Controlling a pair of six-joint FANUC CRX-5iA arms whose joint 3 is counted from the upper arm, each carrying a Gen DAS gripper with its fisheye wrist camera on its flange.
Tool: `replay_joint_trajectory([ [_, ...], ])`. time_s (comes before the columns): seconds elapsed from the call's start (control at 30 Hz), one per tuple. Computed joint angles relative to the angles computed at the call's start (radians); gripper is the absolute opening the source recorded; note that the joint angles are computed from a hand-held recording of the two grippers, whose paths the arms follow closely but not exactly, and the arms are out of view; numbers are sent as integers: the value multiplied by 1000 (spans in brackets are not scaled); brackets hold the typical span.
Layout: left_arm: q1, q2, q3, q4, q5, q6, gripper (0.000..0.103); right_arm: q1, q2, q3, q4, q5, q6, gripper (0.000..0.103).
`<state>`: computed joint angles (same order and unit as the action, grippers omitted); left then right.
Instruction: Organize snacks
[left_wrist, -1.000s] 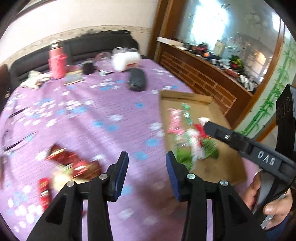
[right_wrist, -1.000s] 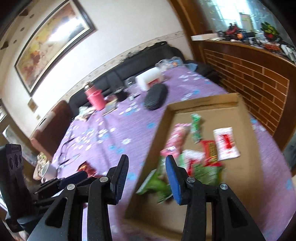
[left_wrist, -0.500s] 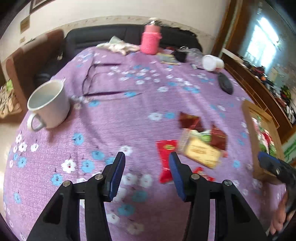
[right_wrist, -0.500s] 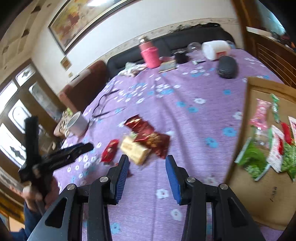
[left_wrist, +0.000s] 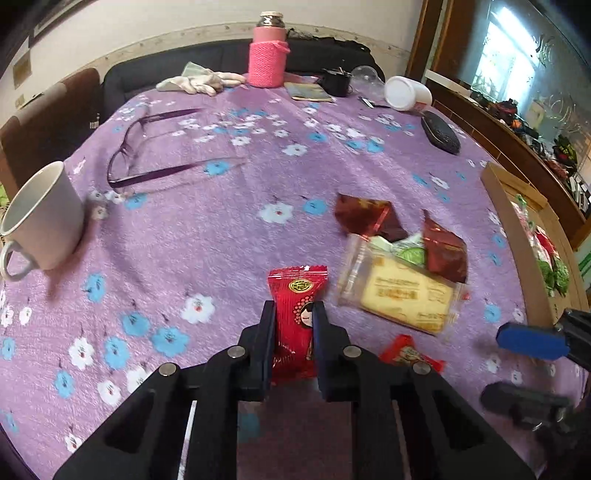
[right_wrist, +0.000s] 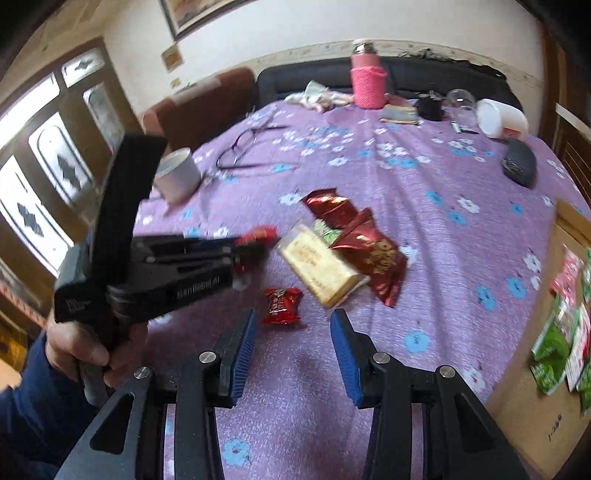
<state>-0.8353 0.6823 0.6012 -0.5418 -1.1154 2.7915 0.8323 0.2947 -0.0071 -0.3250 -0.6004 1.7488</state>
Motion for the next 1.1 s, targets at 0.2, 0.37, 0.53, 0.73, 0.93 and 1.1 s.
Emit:
replay_joint_trajectory([
  [0.2, 2, -30, -48, -30, 14, 63, 17, 22, 97, 99, 39, -64, -10, 38],
  [0.37, 2, -30, -47, -49, -1, 86, 17, 48, 129, 107, 125, -53, -85, 19],
  [0.53, -3, -16, -23, -67, -23, 87, 17, -28, 109, 122, -135, 22, 69, 17],
  [0.73, -3, -32, -45, -80, 13, 114, 17, -128, 84, 144, -408, 26, 271, 17],
  [0.93, -24, -30, -27, -123, 37, 96, 17, -133, 87, 143, -411, 27, 245, 17],
  [1.1, -26, -7, 3, -100, 42, 33, 17, -121, 76, 116, -356, 80, 189, 16],
])
